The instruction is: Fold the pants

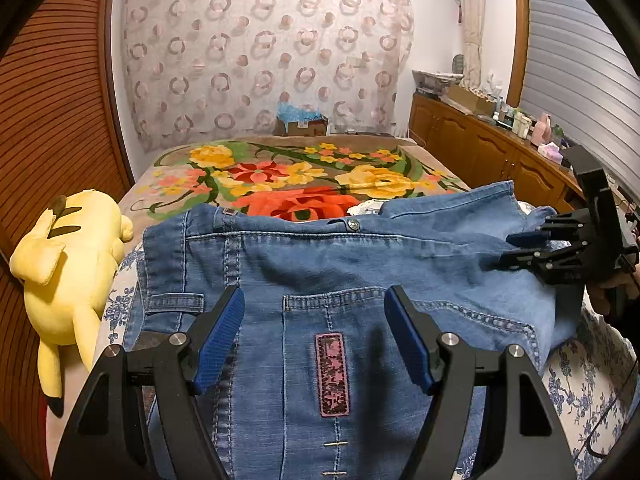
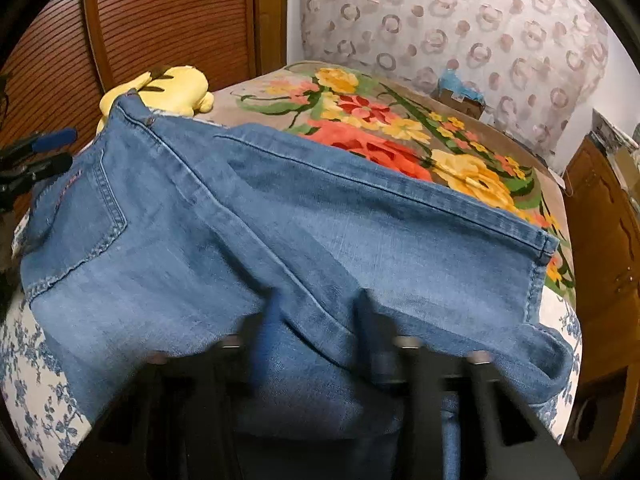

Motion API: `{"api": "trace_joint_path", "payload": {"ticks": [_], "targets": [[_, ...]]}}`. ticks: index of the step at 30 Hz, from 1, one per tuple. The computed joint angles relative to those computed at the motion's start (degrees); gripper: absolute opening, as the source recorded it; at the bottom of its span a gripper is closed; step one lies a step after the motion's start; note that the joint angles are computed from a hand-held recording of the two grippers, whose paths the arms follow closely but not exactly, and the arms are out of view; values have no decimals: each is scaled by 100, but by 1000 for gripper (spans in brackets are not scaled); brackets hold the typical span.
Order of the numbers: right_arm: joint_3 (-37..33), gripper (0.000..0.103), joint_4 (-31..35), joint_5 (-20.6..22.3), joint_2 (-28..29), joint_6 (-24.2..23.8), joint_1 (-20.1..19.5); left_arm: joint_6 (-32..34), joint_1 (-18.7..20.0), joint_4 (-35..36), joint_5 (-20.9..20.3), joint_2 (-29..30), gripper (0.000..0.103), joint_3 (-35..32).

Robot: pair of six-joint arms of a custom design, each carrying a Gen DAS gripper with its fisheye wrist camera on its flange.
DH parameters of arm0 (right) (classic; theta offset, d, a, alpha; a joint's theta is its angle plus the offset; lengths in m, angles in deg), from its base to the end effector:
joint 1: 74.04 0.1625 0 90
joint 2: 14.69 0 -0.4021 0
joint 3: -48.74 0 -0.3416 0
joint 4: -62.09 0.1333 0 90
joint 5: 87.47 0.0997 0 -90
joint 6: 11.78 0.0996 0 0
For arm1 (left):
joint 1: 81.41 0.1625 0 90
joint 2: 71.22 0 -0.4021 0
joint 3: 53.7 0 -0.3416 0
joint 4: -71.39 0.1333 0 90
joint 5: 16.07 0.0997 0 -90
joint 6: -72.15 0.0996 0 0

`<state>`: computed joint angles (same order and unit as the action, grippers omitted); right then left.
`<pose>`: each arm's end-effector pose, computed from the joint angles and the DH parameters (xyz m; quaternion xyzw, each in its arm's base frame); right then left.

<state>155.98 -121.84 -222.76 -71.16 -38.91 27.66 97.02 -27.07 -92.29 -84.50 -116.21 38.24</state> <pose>0.1745 -0.5345 0.2502 0.1517 -0.8565 0.2883 0.4004 -0.2399 -0.6258 0.1593 0.4443 0.8473 -0.2432 0.1599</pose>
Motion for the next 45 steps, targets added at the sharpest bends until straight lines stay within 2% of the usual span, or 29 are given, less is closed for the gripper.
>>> {"api": "trace_joint_path", "payload": {"ticks": [1,3,7,14,18,23,27,29,31,34,36,38,45], "targets": [[-22,8,-21,24,6,-75,16,-12,-12,-13,2,1,73,8],[-61,5,-287,20,41,-269,89,-29,-14,-14,-3,-20,73,15],[-250,4,-832,-21,87,-628,261,-74,-27,-80,28,4,73,16],[-946,3,-1623,-207,576,-1619,509,-163,-21,-150,135,-26,73,-1],[-1148,0,-2681,-220,1037,-2117,468,-189,-9,-216,271,-47,73,-1],[-902,0,-2169,-67,1011,-1247,197,-107,27,-155,539,-42,73,-90],[-283,2,-2258,180,790,-800,95,97,109,180,693,85,73,-459],[-15,10,-2471,154,721,-761,91,202,170,417,732,210,73,-776],[215,32,-2689,112,645,-745,78,208,259,772,744,389,73,-1231],[543,41,-2904,116,484,-530,42,126,361,1276,761,642,73,-1822],[704,43,-2991,-25,347,-445,93,128,422,1604,788,868,72,-2265],[937,43,-3102,-58,181,-363,72,108,471,1819,872,1029,65,-2564],[979,44,-2772,-355,-98,91,194,-185,647,2878,766,1534,60,-3596]]}}
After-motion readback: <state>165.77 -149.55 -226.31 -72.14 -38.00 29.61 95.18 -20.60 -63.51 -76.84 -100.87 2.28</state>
